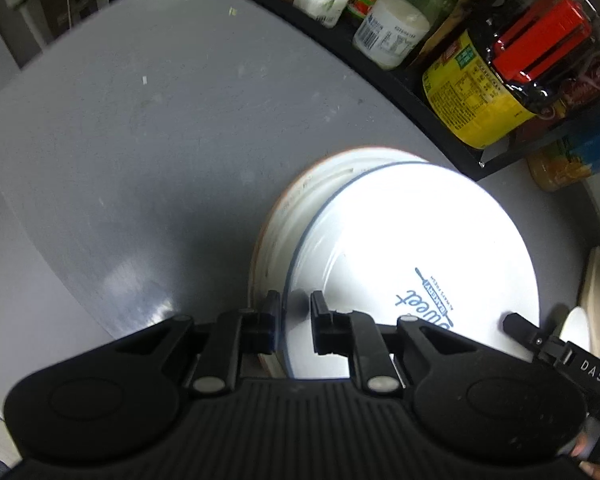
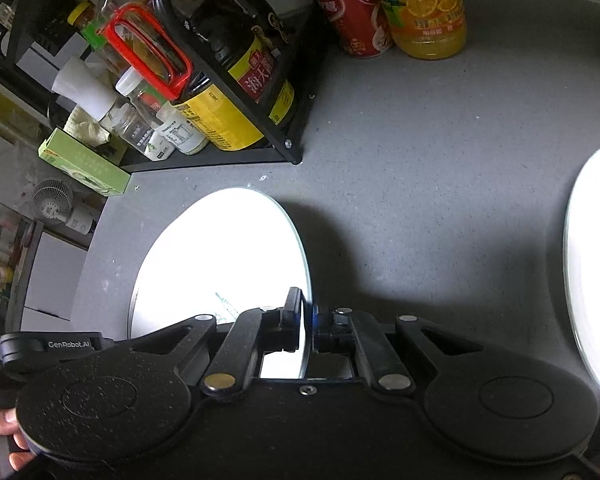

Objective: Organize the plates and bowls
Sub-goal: 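Lift the Sweet plate and carry it onto the flower-pattern plate with both grippers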

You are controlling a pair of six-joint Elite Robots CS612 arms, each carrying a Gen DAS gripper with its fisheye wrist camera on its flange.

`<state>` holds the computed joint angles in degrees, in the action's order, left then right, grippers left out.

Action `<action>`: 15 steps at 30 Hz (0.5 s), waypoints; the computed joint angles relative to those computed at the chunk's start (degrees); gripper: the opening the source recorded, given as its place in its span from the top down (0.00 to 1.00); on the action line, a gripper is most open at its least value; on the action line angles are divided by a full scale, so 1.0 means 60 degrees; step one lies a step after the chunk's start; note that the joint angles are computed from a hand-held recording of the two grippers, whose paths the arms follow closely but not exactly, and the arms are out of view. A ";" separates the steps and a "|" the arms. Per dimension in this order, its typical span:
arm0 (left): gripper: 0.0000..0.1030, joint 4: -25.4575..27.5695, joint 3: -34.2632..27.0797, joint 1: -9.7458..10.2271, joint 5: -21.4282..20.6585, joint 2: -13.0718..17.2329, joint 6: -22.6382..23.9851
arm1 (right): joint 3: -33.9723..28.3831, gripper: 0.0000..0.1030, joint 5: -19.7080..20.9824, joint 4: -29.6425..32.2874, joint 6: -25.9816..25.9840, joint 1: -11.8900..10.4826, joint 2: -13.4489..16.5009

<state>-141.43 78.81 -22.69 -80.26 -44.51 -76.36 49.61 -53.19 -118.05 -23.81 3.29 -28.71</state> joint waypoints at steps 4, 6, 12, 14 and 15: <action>0.82 0.0636 -0.0200 0.0001 0.0358 -0.0093 0.0386 | 0.0031 0.95 -0.0007 -0.0020 0.0032 0.0014 0.0011; 0.74 0.0989 -0.0285 0.0009 0.0475 -0.0125 0.0473 | 0.0068 0.94 -0.0002 -0.0042 0.0037 0.0021 0.0014; 0.54 0.1189 -0.0234 0.0001 0.0657 -0.0218 0.0445 | 0.0083 0.92 -0.0133 0.0052 -0.0046 0.0078 0.0038; 0.53 0.1276 -0.0264 0.0001 0.0639 -0.0217 0.0431 | 0.0066 0.89 -0.0076 0.0174 -0.0186 0.0089 0.0054; 0.52 0.1284 -0.0273 -0.0004 0.0652 -0.0215 0.0425 | 0.0057 0.83 -0.0099 0.0226 -0.0253 0.0099 0.0052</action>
<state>-133.73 77.17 -22.72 -76.35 -45.80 -73.81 49.95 -53.79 -116.70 -25.33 3.88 -28.39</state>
